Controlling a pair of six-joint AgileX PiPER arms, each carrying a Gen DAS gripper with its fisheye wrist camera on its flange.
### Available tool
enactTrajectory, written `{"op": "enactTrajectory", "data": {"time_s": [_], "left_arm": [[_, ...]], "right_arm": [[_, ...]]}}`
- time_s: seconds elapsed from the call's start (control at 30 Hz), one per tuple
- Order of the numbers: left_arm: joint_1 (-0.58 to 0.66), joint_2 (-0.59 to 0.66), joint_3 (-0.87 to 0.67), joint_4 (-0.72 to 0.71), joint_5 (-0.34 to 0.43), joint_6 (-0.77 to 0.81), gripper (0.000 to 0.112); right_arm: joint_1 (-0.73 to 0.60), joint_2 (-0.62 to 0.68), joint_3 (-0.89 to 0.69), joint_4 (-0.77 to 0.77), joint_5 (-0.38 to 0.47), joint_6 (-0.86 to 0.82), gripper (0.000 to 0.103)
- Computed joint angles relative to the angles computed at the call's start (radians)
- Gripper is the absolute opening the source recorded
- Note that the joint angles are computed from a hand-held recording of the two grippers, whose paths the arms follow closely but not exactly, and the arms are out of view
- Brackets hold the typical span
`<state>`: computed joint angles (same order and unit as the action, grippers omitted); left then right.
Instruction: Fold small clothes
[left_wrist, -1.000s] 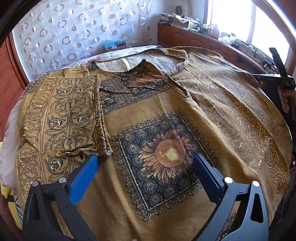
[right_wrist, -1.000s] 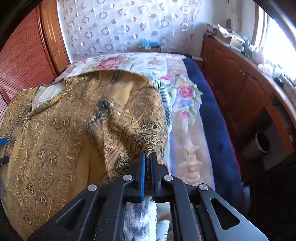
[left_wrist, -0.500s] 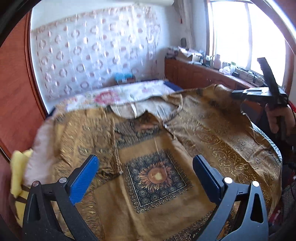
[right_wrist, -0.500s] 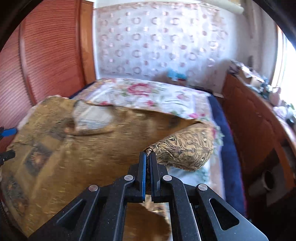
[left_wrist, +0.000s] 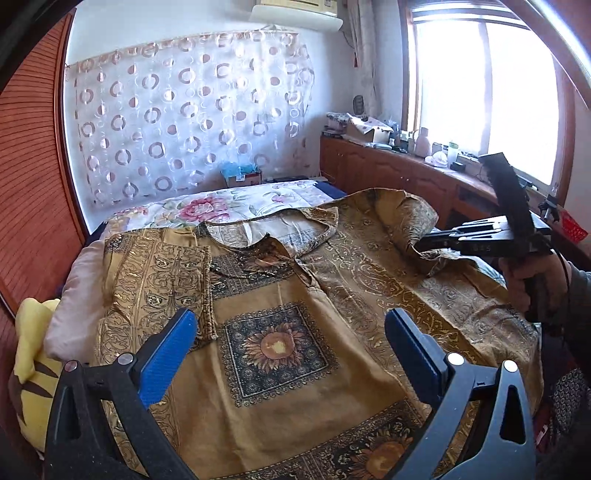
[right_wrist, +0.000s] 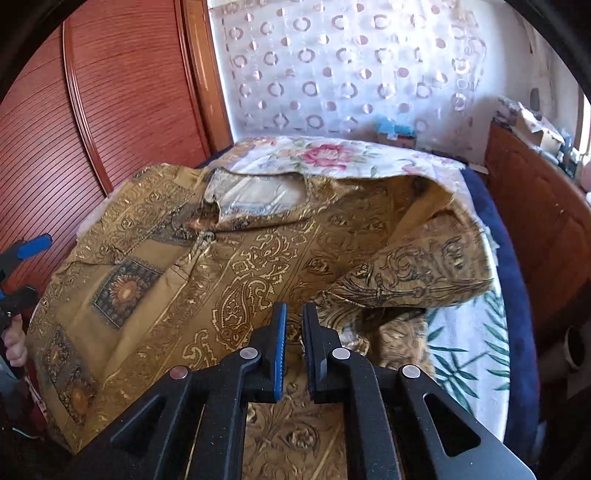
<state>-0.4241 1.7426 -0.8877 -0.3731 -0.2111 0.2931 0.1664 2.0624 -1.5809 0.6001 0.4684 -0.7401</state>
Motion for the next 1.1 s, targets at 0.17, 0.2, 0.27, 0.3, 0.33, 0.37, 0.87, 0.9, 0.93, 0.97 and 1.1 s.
{"op": "enactTrajectory", "data": {"time_s": [0.17, 0.2, 0.27, 0.3, 0.33, 0.37, 0.87, 0.9, 0.93, 0.97, 1.1], "left_arm": [[-0.01, -0.013, 0.019, 0.011, -0.015, -0.022, 0.102], [-0.012, -0.014, 0.02, 0.01, -0.016, -0.021, 0.102], [-0.01, -0.013, 0.02, 0.047, -0.013, -0.059, 0.102], [-0.013, -0.013, 0.021, 0.045, -0.014, -0.06, 0.102], [-0.015, -0.011, 0.02, 0.044, -0.013, -0.061, 0.102], [-0.015, -0.01, 0.02, 0.044, -0.013, -0.064, 0.102], [-0.014, 0.001, 0.028, 0.064, -0.014, -0.099, 0.102], [-0.015, -0.001, 0.032, 0.063, -0.015, -0.098, 0.102], [-0.015, 0.0, 0.032, 0.059, -0.015, -0.094, 0.102], [-0.016, -0.001, 0.034, 0.05, -0.014, -0.086, 0.102], [-0.015, -0.002, 0.035, 0.02, -0.016, -0.055, 0.102]], "right_arm": [[-0.028, -0.081, 0.083, 0.012, -0.068, -0.04, 0.033], [-0.026, -0.096, 0.113, -0.02, -0.104, -0.016, 0.039], [-0.037, -0.1, 0.121, -0.097, -0.131, 0.061, 0.043], [-0.044, -0.087, 0.107, -0.133, -0.13, 0.105, 0.043], [-0.049, -0.083, 0.105, -0.166, -0.13, 0.147, 0.043], [-0.059, -0.068, 0.093, -0.189, -0.126, 0.176, 0.043], [-0.099, 0.241, -0.402, -0.339, 0.154, 0.399, 0.043], [-0.114, 0.228, -0.401, -0.296, 0.17, 0.35, 0.043], [-0.112, 0.235, -0.415, -0.269, 0.176, 0.323, 0.043], [-0.105, 0.241, -0.436, -0.246, 0.186, 0.296, 0.042], [-0.061, 0.246, -0.48, -0.183, 0.207, 0.163, 0.005]]}}
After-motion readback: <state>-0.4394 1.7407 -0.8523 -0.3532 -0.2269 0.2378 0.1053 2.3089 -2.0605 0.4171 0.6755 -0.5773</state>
